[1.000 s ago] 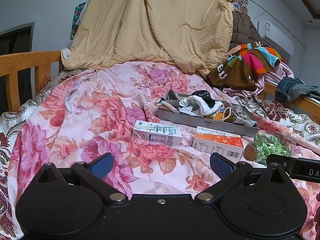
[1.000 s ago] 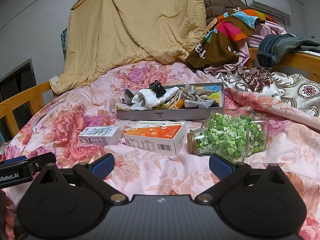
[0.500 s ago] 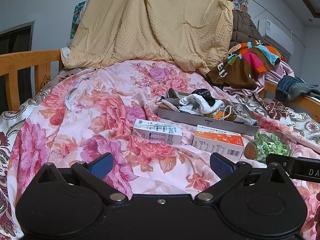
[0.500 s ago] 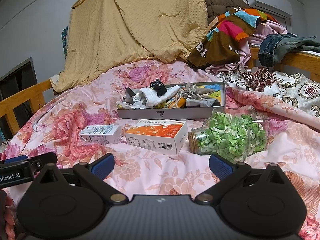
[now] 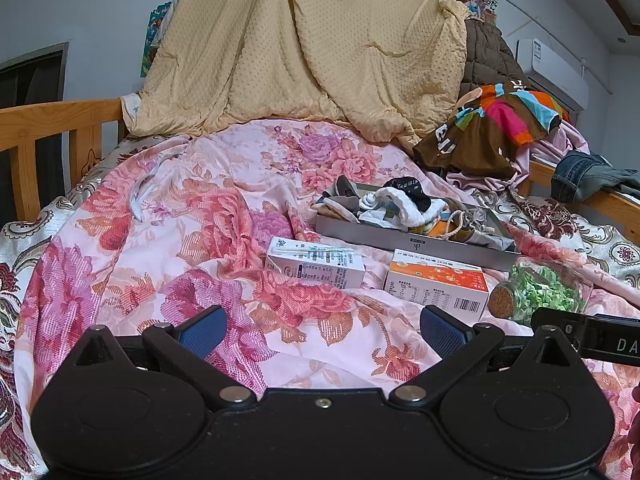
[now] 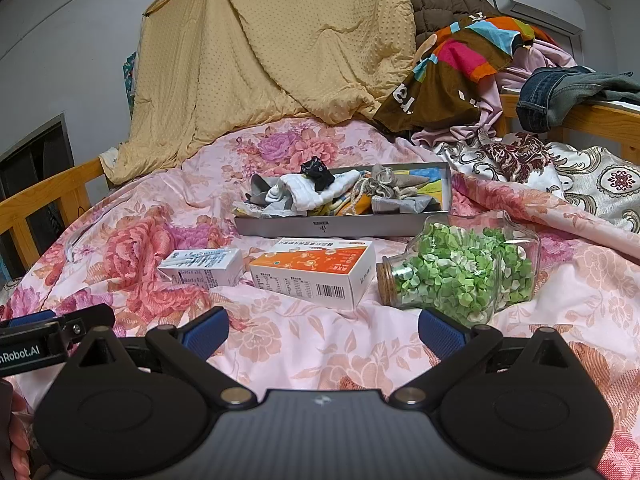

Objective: Organize soft objects

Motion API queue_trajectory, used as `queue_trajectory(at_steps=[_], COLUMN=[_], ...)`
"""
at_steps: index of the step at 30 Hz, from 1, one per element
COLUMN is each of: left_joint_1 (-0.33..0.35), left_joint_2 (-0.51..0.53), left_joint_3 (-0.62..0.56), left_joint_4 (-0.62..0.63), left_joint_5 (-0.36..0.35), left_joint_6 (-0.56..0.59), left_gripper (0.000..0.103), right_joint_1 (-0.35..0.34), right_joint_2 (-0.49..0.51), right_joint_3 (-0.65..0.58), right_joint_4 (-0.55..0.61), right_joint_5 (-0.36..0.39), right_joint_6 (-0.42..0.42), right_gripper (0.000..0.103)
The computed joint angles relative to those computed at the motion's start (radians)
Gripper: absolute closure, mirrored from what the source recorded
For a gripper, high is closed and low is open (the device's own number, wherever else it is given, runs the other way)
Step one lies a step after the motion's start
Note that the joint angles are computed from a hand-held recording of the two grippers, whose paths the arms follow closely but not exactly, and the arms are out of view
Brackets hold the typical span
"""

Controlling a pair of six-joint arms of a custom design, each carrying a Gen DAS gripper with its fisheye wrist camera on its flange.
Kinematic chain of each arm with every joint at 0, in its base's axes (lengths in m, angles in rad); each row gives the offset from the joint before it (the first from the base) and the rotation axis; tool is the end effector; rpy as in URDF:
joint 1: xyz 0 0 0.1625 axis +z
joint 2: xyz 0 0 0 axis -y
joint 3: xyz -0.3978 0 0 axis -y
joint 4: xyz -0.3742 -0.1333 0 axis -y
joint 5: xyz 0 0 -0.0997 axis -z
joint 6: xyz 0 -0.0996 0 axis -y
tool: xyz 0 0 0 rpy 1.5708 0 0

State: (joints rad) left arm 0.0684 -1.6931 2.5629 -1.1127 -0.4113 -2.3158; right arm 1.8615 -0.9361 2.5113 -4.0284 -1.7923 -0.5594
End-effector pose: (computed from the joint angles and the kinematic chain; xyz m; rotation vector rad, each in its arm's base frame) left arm -0.1624 -0.2362 0.1650 0.1284 1.9197 -1.5024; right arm 0.2135 -0.3250 0.1239 0.9381 -2.4002 1.1660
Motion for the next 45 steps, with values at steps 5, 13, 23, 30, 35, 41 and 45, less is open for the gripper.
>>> queue_trajectory(at_steps=[5,13,23,30,35,41,45], left_joint_1=[-0.002,-0.002,-0.003,-0.004,-0.003,-0.007,-0.017], left_joint_2=[0.002,0.001,0.004,0.004,0.005,-0.018,-0.022], left_joint_3=[0.002,0.001,0.0,0.002,0.001,0.017,0.025], left_joint_4=[-0.002,0.0,-0.001,-0.005,-0.005,-0.049,-0.066], left_joint_5=[-0.002,-0.002,-0.003,-0.005,-0.004,0.002,0.015], left_joint_6=[-0.002,-0.002,-0.002,0.0,0.001,0.042,0.069], left_gripper=[0.001,0.001,0.001,0.001,0.001,0.001,0.001], right_joint_1=[0.0,0.001,0.001,0.002,0.003,0.003,0.002], right_joint_2=[0.001,0.0,0.0,0.0,0.001,0.001,0.001], right_joint_3=[0.0,0.0,-0.001,-0.001,-0.001,-0.002,-0.002], right_joint_4=[-0.002,0.001,0.002,0.002,0.001,0.003,0.003], right_joint_5=[0.0,-0.001,-0.002,-0.003,-0.003,-0.005,-0.005], right_joint_6=[0.0,0.0,0.001,0.001,0.002,0.002,0.002], right_gripper=[0.0,0.0,0.0,0.0,0.0,0.0,0.0])
